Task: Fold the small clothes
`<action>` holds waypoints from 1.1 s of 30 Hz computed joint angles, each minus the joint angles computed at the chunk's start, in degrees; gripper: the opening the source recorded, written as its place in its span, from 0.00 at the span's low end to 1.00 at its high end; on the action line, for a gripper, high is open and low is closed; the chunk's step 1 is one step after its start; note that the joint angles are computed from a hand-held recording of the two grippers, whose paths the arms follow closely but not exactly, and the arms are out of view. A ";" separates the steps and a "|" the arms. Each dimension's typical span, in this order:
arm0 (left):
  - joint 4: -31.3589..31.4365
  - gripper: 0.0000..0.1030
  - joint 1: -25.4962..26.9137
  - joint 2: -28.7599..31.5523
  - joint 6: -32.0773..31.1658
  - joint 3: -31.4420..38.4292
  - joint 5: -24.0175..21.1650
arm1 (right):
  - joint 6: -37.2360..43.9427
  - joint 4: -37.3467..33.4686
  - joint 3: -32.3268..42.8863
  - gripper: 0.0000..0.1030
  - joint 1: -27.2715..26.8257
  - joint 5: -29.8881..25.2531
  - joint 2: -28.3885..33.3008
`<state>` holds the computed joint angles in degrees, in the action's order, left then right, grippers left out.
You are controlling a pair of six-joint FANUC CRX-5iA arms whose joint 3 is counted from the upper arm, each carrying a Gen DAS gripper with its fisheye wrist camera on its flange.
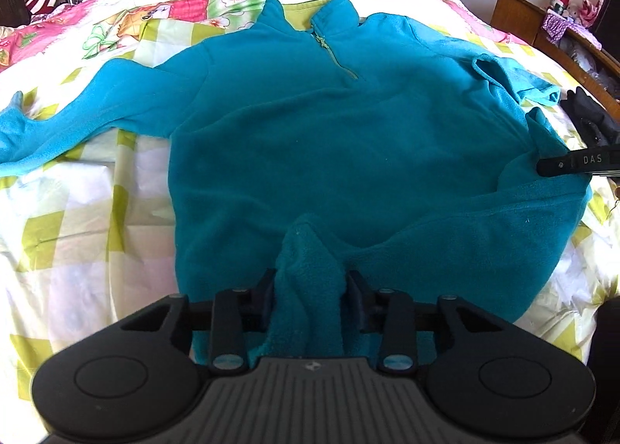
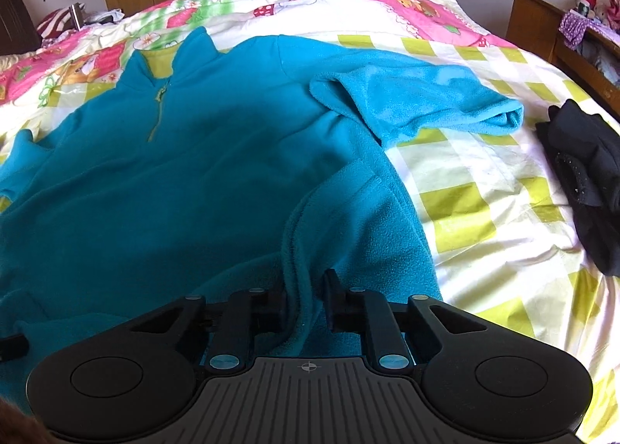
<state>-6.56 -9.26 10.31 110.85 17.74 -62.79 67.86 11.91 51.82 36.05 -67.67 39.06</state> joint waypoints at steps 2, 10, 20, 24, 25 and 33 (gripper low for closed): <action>0.52 0.35 -0.07 -1.02 -0.70 -0.93 0.62 | -0.27 -1.85 -0.01 0.09 -0.62 0.15 -0.96; 1.45 0.33 0.38 -3.85 -0.81 -3.38 4.35 | -1.26 -6.12 -5.53 0.07 -1.83 4.57 -6.94; 12.53 0.32 1.56 -9.34 -16.59 -11.23 5.88 | 5.07 -6.97 -9.05 0.07 -2.06 -0.71 -10.47; 14.06 0.33 1.19 -11.37 -20.70 -11.99 0.83 | 8.41 -5.84 -11.59 0.16 -1.55 -11.11 -13.06; 14.02 0.34 1.22 -11.97 -20.56 -11.99 -0.21 | 7.94 -4.28 -13.04 0.17 -1.10 -12.09 -14.00; 10.45 0.38 0.79 -14.71 -16.39 -9.55 -2.62 | 10.28 1.09 -18.08 0.18 2.40 -13.45 -20.22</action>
